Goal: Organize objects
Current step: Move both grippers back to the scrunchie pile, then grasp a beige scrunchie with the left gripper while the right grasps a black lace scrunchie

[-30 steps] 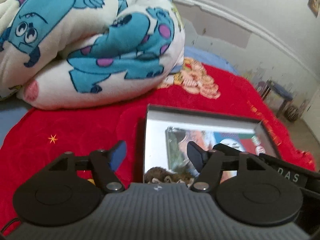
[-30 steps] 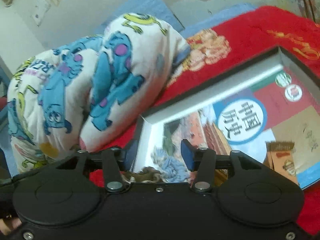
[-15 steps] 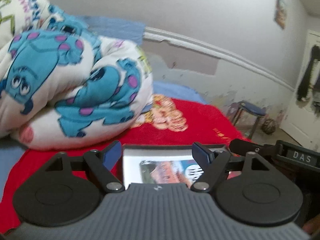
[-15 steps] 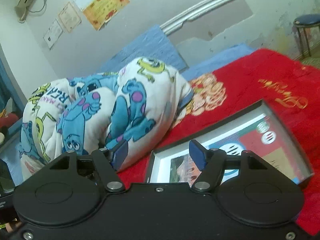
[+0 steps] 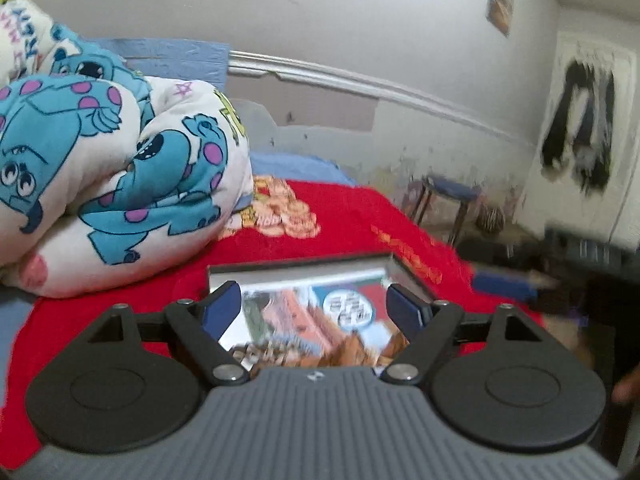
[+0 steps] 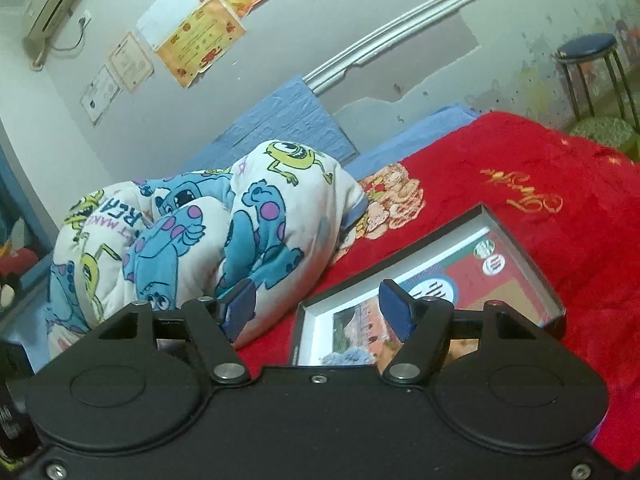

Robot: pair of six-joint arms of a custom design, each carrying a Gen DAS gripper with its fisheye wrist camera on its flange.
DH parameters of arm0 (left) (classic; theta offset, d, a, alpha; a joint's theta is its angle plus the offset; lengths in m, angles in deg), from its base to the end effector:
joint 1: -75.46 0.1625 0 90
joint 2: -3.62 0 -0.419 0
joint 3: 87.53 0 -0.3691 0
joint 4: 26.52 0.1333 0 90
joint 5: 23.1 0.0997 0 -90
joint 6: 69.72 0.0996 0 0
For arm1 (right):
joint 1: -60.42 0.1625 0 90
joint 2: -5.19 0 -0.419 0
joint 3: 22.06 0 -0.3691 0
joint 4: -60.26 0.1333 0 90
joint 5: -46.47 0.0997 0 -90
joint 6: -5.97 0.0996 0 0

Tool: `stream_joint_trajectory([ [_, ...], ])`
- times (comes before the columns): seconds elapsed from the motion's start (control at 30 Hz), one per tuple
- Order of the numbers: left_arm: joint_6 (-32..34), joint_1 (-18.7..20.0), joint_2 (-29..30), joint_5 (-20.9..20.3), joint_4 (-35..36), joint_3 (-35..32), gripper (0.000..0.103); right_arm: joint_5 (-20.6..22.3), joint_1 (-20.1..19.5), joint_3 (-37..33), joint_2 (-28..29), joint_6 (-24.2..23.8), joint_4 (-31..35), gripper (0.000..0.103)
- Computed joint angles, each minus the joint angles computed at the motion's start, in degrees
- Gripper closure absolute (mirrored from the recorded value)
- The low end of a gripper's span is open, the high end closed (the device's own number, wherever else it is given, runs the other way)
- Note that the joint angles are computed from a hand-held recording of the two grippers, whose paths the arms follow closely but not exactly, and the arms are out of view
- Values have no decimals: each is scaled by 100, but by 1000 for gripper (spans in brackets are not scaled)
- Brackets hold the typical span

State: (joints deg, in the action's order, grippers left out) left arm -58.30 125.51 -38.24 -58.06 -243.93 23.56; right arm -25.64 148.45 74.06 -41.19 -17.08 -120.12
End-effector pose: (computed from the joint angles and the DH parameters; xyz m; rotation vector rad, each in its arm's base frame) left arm -0.1846 -0.5551 0.1516 0.3569 2.1282 -1.3836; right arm 0.1409 -0.6702 0.1772 -0.6704 2.7137 -1.1040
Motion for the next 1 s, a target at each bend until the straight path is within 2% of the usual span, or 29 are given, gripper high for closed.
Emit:
stream_joint_trajectory([
  [0.13,-234,-155,91,508,202,245,16,-9,-59,308,-142,-11,-41,36],
  [0.27,-862,-20,192,538,426,420,24,-272,-184,547,-229,-58,94,36],
  [0.33,-1425,126,190,560,977,408,30,-573,-190,463,-219,71,488,36],
  [0.4,-1674,205,282,696,1251,325,32,-736,-177,360,-180,194,780,36],
  [0.57,-2205,410,457,664,1931,88,34,-1024,-162,198,49,-153,936,36],
  [0.7,-3026,554,566,1130,3396,-302,38,-1466,-140,-19,315,-95,1124,36],
  [0.8,-2992,610,652,1060,3231,-402,41,-1821,-90,-93,474,-304,1068,36],
  [0.87,-2927,633,706,979,3182,-490,52,-1843,-89,-127,527,-333,1122,36],
  [0.9,-2941,645,721,928,3242,-532,62,-1815,-100,-128,535,-343,1155,36],
  [0.93,-3017,656,719,852,3347,-562,80,-1782,-112,-124,541,-357,1198,36],
  [1.0,-3201,622,806,975,3491,-632,81,-1782,-106,-128,581,-387,1202,39],
])
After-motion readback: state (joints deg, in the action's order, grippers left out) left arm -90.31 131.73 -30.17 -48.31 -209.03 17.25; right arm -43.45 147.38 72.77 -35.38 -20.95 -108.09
